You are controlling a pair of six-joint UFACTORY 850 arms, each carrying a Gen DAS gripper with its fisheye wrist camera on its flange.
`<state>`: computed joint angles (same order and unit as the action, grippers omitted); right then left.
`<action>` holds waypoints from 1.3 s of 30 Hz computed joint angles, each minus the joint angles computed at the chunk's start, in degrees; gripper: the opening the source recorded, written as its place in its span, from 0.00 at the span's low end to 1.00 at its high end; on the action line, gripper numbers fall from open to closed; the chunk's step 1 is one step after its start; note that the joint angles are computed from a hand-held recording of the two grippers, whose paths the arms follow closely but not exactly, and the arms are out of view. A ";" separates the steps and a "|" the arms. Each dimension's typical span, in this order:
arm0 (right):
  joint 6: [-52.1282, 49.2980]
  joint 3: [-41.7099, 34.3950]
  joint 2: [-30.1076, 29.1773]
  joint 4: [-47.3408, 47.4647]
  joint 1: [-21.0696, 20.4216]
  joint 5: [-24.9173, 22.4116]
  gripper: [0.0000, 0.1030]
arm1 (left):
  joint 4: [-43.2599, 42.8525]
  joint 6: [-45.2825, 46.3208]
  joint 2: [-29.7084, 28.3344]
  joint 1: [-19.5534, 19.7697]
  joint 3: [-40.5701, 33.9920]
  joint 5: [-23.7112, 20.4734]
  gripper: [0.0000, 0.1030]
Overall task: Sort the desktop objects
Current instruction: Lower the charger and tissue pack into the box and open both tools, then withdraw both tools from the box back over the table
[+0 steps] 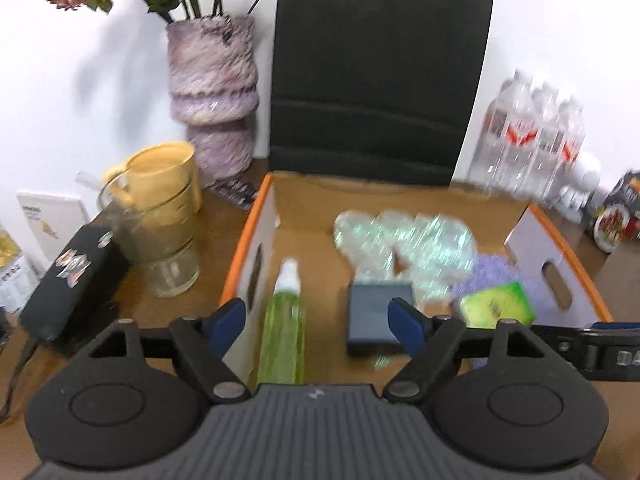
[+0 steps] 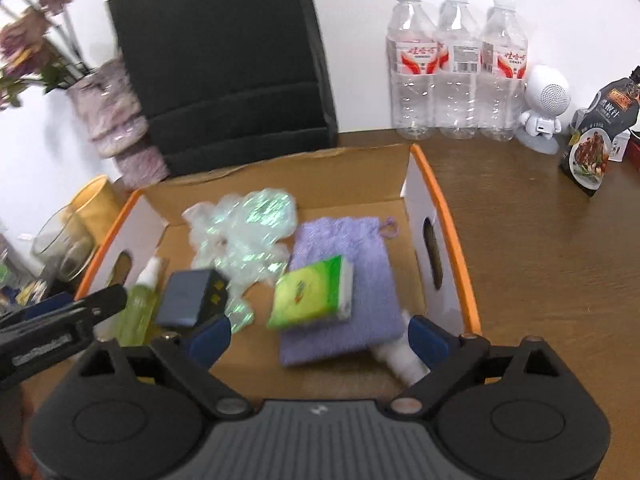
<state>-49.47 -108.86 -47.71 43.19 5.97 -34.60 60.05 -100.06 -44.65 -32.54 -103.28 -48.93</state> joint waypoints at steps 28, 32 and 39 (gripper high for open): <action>-69.03 53.30 30.52 52.73 -12.27 -5.37 0.98 | 16.06 -26.28 9.47 -20.69 24.39 -12.86 1.00; -76.77 57.46 30.26 58.34 -12.44 -3.32 0.98 | 15.01 -30.22 9.10 -21.52 26.26 -10.79 1.00; -88.99 58.98 29.41 69.53 -10.41 0.97 1.00 | 13.62 -29.85 8.41 -20.85 26.60 -7.76 1.00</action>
